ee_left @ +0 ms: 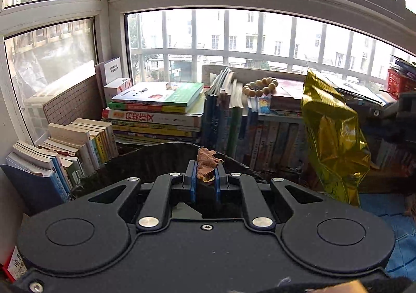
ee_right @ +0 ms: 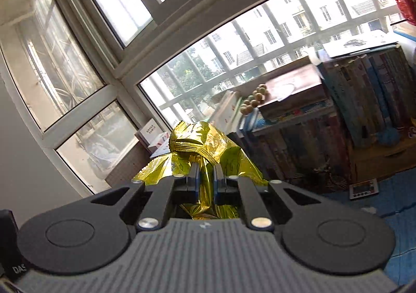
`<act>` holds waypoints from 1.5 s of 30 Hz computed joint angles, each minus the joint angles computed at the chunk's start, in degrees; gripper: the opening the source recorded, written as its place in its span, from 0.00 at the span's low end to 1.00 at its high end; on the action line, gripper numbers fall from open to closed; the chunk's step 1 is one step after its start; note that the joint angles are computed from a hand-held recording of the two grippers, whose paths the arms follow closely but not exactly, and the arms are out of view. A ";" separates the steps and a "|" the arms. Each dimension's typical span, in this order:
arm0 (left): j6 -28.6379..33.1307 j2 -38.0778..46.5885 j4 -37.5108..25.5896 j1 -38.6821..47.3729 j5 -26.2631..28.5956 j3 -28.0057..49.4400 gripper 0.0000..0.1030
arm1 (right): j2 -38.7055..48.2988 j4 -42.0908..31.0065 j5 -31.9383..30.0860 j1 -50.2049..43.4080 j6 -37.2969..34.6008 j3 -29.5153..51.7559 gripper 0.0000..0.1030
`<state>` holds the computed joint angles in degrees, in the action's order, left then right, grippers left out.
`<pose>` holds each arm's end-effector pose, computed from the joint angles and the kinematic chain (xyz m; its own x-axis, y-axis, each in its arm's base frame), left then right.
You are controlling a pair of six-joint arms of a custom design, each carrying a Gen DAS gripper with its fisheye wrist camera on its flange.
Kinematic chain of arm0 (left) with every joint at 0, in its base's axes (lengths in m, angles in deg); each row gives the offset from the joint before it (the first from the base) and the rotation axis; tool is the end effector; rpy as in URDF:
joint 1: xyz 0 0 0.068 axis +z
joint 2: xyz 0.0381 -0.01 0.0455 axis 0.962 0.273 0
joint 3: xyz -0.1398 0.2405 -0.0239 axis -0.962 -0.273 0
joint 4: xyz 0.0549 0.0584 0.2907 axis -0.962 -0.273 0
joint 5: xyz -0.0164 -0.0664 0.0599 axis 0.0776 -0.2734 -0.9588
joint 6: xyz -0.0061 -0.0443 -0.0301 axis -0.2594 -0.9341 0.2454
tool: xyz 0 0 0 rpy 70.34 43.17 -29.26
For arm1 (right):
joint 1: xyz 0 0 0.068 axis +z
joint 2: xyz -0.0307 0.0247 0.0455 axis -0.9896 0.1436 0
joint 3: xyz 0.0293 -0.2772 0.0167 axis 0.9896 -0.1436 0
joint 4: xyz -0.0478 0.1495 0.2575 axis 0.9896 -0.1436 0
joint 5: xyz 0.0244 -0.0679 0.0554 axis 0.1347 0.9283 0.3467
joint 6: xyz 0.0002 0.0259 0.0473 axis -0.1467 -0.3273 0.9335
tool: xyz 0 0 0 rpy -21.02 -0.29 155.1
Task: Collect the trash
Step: 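Carry the gold bag and brown scrap over the bin and open both tools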
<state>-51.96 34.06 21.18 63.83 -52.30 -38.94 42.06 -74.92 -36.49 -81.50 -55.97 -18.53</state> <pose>0.1368 -0.0114 0.3073 -0.5126 -0.1561 -0.8443 -0.2802 0.9599 -0.0074 0.2151 0.0248 0.2676 -0.5965 0.2308 -0.7687 -0.4449 0.7021 0.5560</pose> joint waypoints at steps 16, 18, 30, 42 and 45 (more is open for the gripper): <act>14.91 0.25 3.00 28.78 23.70 -8.04 0.31 | 14.91 7.67 19.14 28.06 6.36 3.03 0.24; 14.41 -0.38 2.57 29.32 24.26 -8.37 0.47 | 15.93 7.23 19.32 28.32 5.81 3.18 0.41; 9.53 -3.68 -2.98 24.41 20.30 -7.03 0.57 | 10.34 2.91 20.79 27.21 1.21 1.86 0.59; -11.52 -6.43 -10.13 -9.42 -5.23 -3.42 0.73 | 0.31 -4.18 16.75 19.01 -6.95 -1.53 0.63; -24.54 -2.59 -14.21 -25.31 -16.93 -1.45 0.74 | -2.07 -7.01 12.88 13.57 -11.39 -1.91 0.64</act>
